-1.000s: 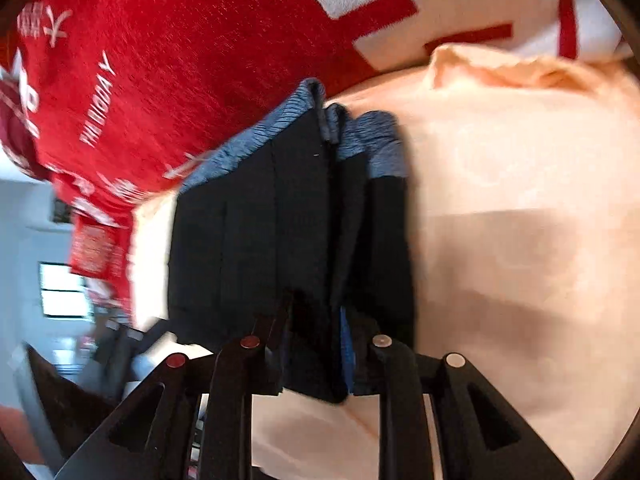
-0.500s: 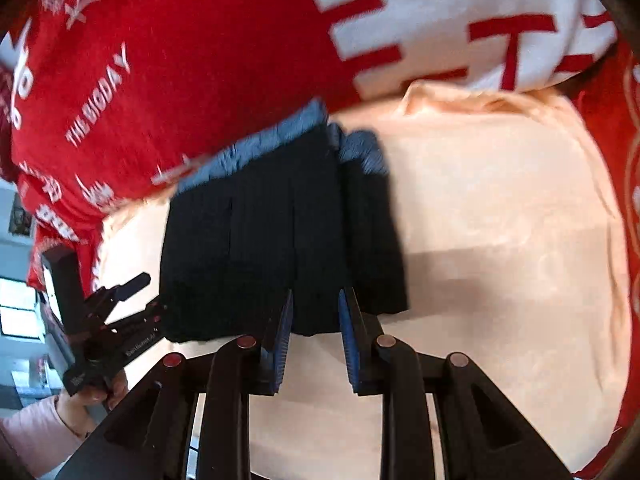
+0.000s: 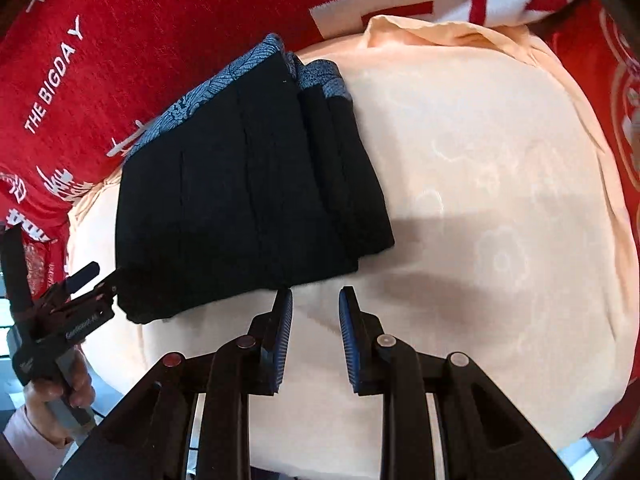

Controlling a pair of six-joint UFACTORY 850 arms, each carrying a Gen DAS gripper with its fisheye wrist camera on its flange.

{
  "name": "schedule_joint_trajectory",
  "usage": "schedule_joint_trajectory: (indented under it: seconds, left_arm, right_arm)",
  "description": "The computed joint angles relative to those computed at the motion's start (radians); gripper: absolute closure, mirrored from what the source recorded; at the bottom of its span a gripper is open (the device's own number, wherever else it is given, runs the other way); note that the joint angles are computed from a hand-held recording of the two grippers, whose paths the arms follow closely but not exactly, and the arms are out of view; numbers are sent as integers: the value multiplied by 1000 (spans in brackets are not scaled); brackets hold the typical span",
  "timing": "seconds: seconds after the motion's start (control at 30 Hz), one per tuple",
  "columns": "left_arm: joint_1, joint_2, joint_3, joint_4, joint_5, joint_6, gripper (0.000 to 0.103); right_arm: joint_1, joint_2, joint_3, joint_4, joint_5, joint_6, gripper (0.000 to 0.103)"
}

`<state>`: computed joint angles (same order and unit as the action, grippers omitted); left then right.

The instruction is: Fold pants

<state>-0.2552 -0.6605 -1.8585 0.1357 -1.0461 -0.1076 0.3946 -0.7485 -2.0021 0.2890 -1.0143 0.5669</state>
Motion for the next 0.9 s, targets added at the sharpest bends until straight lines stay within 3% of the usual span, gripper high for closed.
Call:
schedule_joint_trajectory:
  seconds: [0.1,0.2,0.27,0.33,0.47,0.53,0.9]
  left_arm:
    - [1,-2,-11,-8,-26,-2,15]
    - [6,-11,-28,-31,-58,0,15]
    - [7,-14,-35,-34,-74,-1,14]
    - [10,-17,-41,-41,-94,-7,0]
    - [24,-17,-43,-67,-112,-13,0]
    - [27,-17,-41,-64,-114,-17,0]
    - [39,-35,-61,-98,-133,-11,0]
  right_arm:
    - [4,29,38,44,43,-6,56]
    - [7,49,62,78,61,-34,55]
    - [8,45,53,101,60,-52,47]
    - [12,34,36,118,64,-66,40]
    - [17,11,-4,131,48,-81,39]
    - [18,4,-15,136,41,-88,29]
    - [3,-8,-41,93,30,-87,22]
